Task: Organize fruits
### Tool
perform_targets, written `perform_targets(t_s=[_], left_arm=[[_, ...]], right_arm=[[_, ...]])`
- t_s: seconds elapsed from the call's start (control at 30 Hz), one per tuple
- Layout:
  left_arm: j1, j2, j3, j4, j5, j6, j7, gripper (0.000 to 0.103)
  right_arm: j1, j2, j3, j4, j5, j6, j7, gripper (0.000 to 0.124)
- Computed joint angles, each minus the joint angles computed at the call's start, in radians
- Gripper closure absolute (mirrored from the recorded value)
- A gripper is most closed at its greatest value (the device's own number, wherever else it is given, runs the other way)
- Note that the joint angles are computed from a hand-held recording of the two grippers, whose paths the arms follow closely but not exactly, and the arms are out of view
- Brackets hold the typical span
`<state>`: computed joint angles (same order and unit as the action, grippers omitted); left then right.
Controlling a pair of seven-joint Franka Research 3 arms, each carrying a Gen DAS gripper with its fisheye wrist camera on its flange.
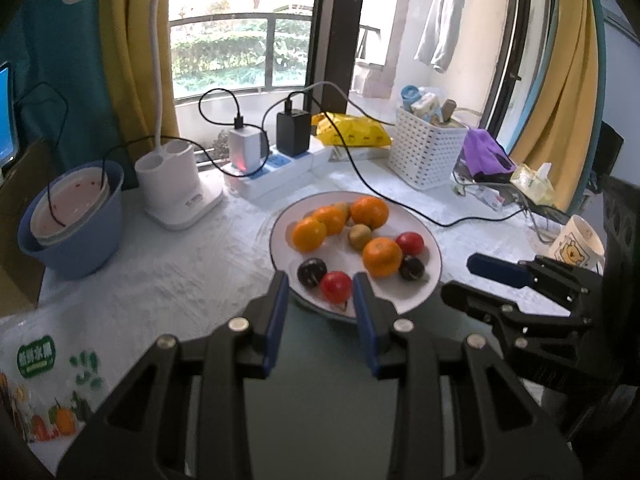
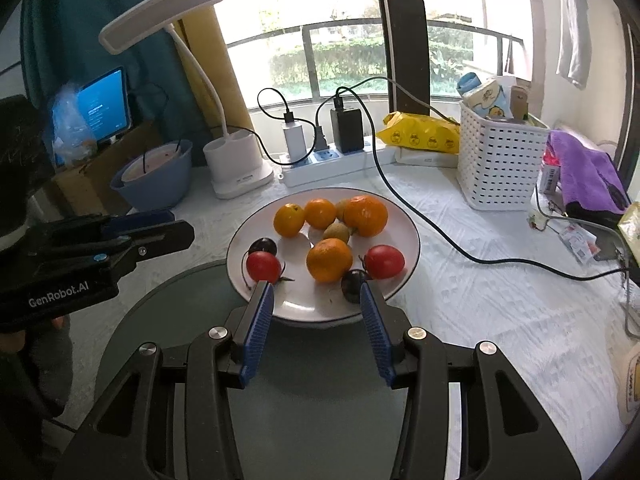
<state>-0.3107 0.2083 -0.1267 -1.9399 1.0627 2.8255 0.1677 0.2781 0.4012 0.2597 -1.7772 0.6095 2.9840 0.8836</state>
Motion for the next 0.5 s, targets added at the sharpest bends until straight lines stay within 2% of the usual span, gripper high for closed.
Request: perform_targets(t_s=[0.33,0.4,0.43,0.5], left_arm=[[-0.009,-0.066,-0.025,-0.076,0.060,-0.019,-0.091,0.067],[-0.006,-0.079,-0.033,-0.090,0.071,-0.020,-0.108,0.064],[-0.005,-0.083,-0.037,-0.095,0.078,-0.021,-0.117,0.058],[-0.004,-0.096,-0.045,-0.109,0.099,-0.024,-0.140,0.057]], right_arm=[[-0.035,-0.078,0.047,-0.108,0.097,0.051,-0.085,0.076],[-0.038,-0.093,0.055,-0.126,0.123,0.061,-0.108,0.076],[-0.038,-0.098,0.055,-0.130,0.134,0.063,-0.117,0.076],[-0.042,-0.113,0.064,-0.149,0.167,0.072,-0.145,0.076]])
